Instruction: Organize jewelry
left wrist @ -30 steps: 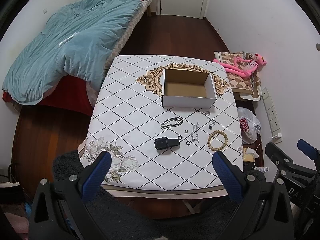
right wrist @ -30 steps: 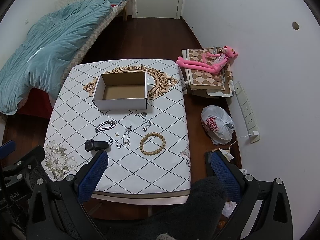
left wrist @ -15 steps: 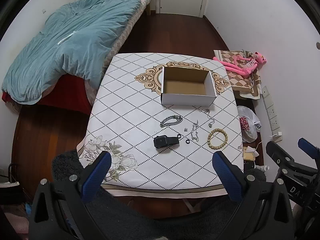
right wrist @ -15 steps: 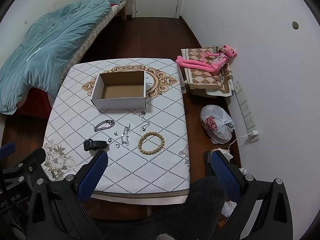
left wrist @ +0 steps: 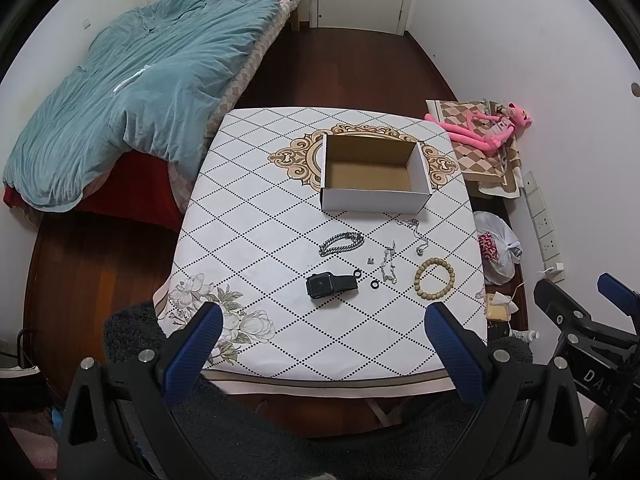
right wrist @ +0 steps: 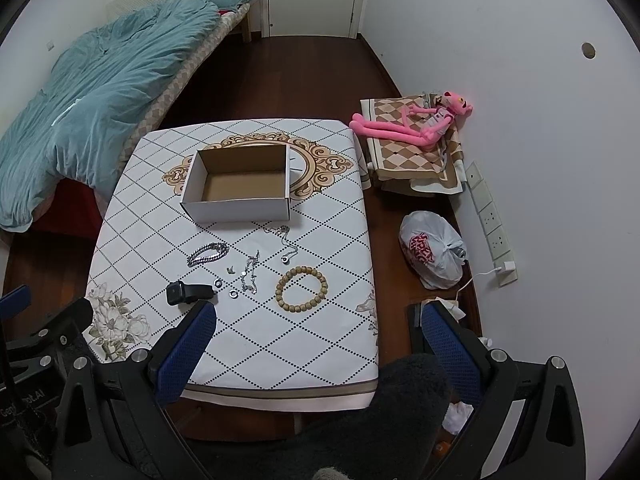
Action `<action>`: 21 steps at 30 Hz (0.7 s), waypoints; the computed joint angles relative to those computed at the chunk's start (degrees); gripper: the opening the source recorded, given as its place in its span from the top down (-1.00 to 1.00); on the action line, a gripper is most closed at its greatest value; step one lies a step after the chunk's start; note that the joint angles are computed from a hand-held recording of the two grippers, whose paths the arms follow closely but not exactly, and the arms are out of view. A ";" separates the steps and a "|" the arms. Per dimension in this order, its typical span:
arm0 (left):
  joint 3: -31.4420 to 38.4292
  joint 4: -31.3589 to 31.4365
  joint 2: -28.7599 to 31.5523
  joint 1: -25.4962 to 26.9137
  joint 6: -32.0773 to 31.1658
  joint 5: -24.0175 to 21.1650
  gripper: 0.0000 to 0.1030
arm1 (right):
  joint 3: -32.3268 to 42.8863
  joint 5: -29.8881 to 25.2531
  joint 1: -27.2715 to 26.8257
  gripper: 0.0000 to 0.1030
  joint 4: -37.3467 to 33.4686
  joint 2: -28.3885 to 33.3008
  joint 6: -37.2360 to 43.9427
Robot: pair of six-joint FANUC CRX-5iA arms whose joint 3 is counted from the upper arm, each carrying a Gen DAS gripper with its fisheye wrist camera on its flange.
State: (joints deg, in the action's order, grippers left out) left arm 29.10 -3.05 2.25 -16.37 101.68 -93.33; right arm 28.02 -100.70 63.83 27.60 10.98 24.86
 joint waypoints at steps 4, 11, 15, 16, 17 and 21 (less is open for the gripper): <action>-0.07 0.25 0.07 0.20 0.05 0.15 -1.00 | -0.01 -0.04 0.08 -1.00 0.12 0.06 0.16; 0.15 0.04 0.15 0.00 -0.05 -0.03 -1.00 | -0.20 0.13 -0.04 -1.00 0.07 -0.15 0.13; 0.33 -0.09 0.24 0.03 -0.11 0.02 -1.00 | 0.52 -0.13 -0.17 -1.00 0.09 0.15 0.47; 0.34 -0.09 0.25 0.08 -0.18 0.04 -1.00 | 0.44 -0.07 -0.16 -1.00 0.04 0.08 0.48; 0.32 -0.04 0.23 0.08 -0.16 0.00 -1.00 | 0.54 -0.11 -0.26 -1.00 0.05 0.06 0.65; 0.29 -0.04 0.21 0.08 -0.18 0.03 -1.00 | 0.31 -0.04 -0.08 -1.00 0.15 0.01 0.38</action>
State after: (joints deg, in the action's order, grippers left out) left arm 29.39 -3.09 2.46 -16.29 101.51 -93.30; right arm 28.33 -100.74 63.75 27.75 10.99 25.25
